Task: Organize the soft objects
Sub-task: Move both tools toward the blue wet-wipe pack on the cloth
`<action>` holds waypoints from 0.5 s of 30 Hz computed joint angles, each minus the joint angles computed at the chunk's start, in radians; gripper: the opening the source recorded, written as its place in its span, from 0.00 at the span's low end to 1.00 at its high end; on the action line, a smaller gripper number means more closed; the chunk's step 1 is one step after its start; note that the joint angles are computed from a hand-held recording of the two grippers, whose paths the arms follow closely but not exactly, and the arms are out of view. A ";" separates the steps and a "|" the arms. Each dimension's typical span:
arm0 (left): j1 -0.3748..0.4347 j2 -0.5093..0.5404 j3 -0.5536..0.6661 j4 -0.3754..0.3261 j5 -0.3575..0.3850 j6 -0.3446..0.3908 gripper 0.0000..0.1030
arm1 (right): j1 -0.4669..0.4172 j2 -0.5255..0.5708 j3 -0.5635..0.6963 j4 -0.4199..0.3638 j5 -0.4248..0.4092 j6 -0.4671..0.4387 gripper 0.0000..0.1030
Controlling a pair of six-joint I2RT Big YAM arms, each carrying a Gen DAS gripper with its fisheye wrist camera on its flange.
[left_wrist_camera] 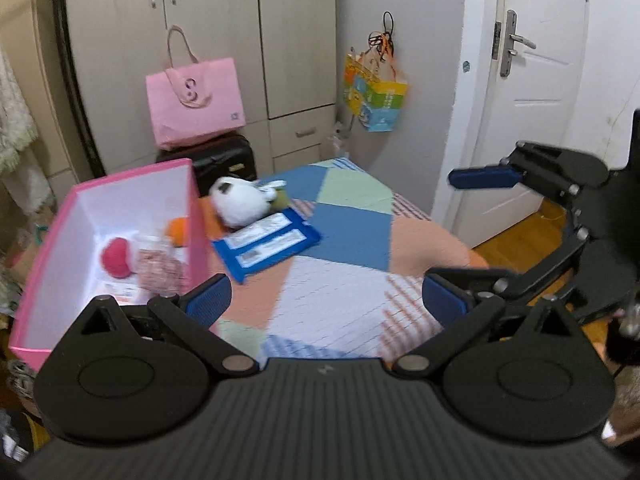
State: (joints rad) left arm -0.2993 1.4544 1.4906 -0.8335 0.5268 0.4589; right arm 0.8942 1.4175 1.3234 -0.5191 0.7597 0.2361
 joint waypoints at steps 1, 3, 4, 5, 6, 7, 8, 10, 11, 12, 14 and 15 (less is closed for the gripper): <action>-0.008 0.002 -0.005 0.008 -0.001 -0.013 1.00 | -0.006 -0.005 -0.014 0.011 -0.007 -0.010 0.86; -0.032 0.015 -0.012 0.036 -0.014 -0.052 1.00 | -0.014 -0.011 -0.043 0.037 -0.014 -0.034 0.85; -0.043 0.021 -0.016 0.053 -0.023 -0.070 1.00 | -0.019 -0.013 -0.058 0.054 -0.017 -0.046 0.85; -0.052 0.026 -0.020 0.070 -0.031 -0.084 1.00 | -0.024 -0.015 -0.071 0.067 -0.022 -0.054 0.85; -0.061 0.033 -0.026 0.095 -0.041 -0.101 1.00 | -0.031 -0.016 -0.079 0.073 -0.032 -0.059 0.85; -0.068 0.039 -0.030 0.115 -0.054 -0.118 1.00 | -0.041 -0.014 -0.084 0.076 -0.048 -0.062 0.85; -0.076 0.048 -0.031 0.129 -0.072 -0.138 1.00 | -0.049 -0.016 -0.092 0.083 -0.068 -0.064 0.85; -0.088 0.078 -0.013 0.132 -0.104 -0.187 1.00 | -0.074 -0.014 -0.108 0.104 -0.124 -0.067 0.85; -0.092 0.096 0.000 0.128 -0.113 -0.206 1.00 | -0.086 -0.012 -0.118 0.119 -0.145 -0.071 0.85; -0.098 0.117 0.016 0.121 -0.125 -0.222 0.99 | -0.096 -0.006 -0.125 0.128 -0.157 -0.070 0.85; -0.110 0.148 0.035 0.115 -0.145 -0.230 0.99 | -0.119 0.011 -0.135 0.142 -0.172 -0.062 0.85; -0.115 0.162 0.043 0.116 -0.154 -0.237 0.99 | -0.131 0.017 -0.142 0.153 -0.183 -0.060 0.85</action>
